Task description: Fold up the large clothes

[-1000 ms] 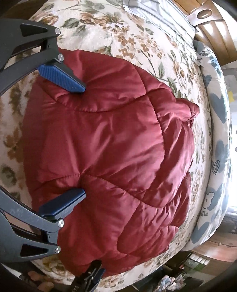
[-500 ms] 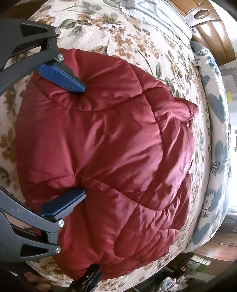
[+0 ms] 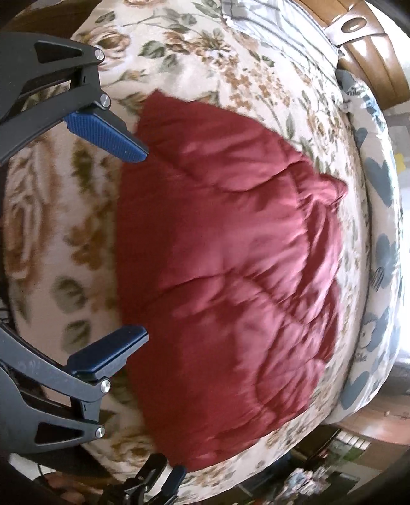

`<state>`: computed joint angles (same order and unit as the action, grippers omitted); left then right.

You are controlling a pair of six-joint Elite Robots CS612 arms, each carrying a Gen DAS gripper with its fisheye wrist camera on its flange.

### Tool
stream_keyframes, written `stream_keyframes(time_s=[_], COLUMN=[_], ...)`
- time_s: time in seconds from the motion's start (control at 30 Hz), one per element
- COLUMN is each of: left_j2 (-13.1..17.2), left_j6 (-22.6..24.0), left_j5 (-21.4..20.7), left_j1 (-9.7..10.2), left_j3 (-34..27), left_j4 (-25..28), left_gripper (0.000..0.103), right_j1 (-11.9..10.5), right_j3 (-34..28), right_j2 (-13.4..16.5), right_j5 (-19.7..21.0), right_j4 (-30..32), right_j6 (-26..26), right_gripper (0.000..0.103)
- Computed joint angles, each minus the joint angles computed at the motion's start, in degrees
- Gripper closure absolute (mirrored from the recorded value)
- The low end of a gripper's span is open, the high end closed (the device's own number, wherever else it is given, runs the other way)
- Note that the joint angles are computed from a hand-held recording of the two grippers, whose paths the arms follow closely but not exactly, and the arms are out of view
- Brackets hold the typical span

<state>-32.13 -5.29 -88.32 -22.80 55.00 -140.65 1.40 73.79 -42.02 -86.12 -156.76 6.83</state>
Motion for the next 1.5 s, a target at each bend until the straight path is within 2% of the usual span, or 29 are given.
stream_keyframes(time_s=[0.17,0.33,0.4,0.53,0.6,0.8,1.5], left_j2=[-2.5,-4.1,-4.8,-5.7,-5.8,-4.7,-2.8], left_j6=[1.7,1.3,1.1,1.4,1.4,0.4,-0.6], left_j5=[0.3,0.0,0.2,-0.5,-0.1,-0.4,-0.6], left_j1=[-0.51,-0.71,-0.8,-0.85,-0.95,-0.86,-0.76], left_j3=[4.4,5.5,6.0,6.6,6.7,4.7,1.1], left_j4=[-1.2,-0.5,-0.9,-2.6,-3.4,-1.8,0.0], left_gripper=[0.0,0.0,0.0,0.0,0.0,0.0,0.0], right_j1=[0.5,0.8,0.9,1.2,1.4,1.4,0.9], right_j3=[2.7,4.0,4.3,4.8,4.7,2.9,-0.5], right_j2=[-1.8,-3.4,-4.1,-5.3,-5.5,-4.2,-1.9], right_j5=[1.4,2.6,2.9,2.6,1.9,0.6,0.9], right_j4=[2.6,4.1,3.8,1.0,-0.4,-0.2,1.9], right_j6=[-1.7,-1.2,-1.1,-1.4,-1.8,-1.6,-0.3], right_gripper=[0.017,0.017,0.017,0.008,0.007,0.007,0.007])
